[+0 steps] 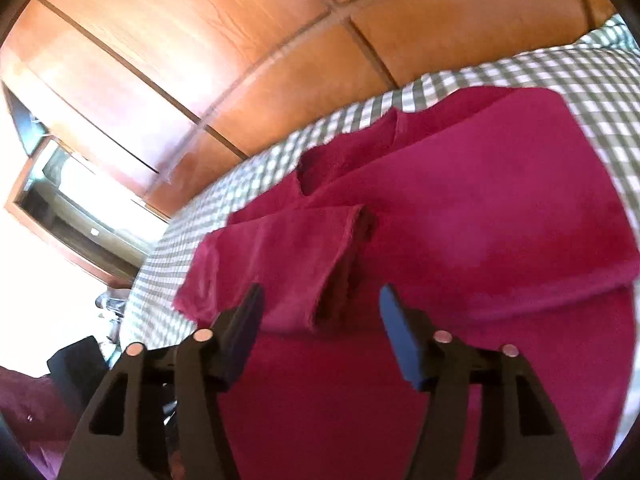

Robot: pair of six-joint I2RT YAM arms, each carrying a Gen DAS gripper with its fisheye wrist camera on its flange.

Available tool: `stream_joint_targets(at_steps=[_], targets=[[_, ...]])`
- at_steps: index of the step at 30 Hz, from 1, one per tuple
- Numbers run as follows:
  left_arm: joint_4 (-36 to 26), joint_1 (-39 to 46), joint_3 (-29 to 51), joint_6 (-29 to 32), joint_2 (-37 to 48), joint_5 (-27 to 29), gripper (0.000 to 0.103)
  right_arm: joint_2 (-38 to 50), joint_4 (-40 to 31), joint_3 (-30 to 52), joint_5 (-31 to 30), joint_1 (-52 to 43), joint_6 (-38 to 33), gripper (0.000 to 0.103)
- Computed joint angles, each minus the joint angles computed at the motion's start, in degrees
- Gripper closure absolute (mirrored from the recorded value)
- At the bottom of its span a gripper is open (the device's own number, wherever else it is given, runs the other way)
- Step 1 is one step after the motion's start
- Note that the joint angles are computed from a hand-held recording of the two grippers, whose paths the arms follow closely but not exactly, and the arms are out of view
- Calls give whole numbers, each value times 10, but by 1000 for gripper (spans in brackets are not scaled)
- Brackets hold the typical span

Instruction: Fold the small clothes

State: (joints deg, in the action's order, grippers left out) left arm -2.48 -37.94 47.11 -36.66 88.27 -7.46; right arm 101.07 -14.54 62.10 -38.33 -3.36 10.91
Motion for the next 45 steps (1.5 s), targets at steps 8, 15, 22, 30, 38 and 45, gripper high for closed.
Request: stream_joint_targets(at_steps=[8,15,22,30,38,45], targets=[[-10,93,-25,-61,-6,14,62,48,-52,79,98,76,-33,99],[1,122,-29,-84,6,23,62,-70,-62,86,63,-5,-85,99],[-4,129,-27,-86,10,24,64,1,-77,81,90,-113,-107,99],[-42,110,-35,-68,-40,15,66,25,-33,30,77,-133,-79,99],[-70,68,30,-34,-34,-39,66,46,-76,69,64,-174,-121,89],[-85,77,82,-17,0,-27,66,-58,-48,5,48,-186,-126,62]])
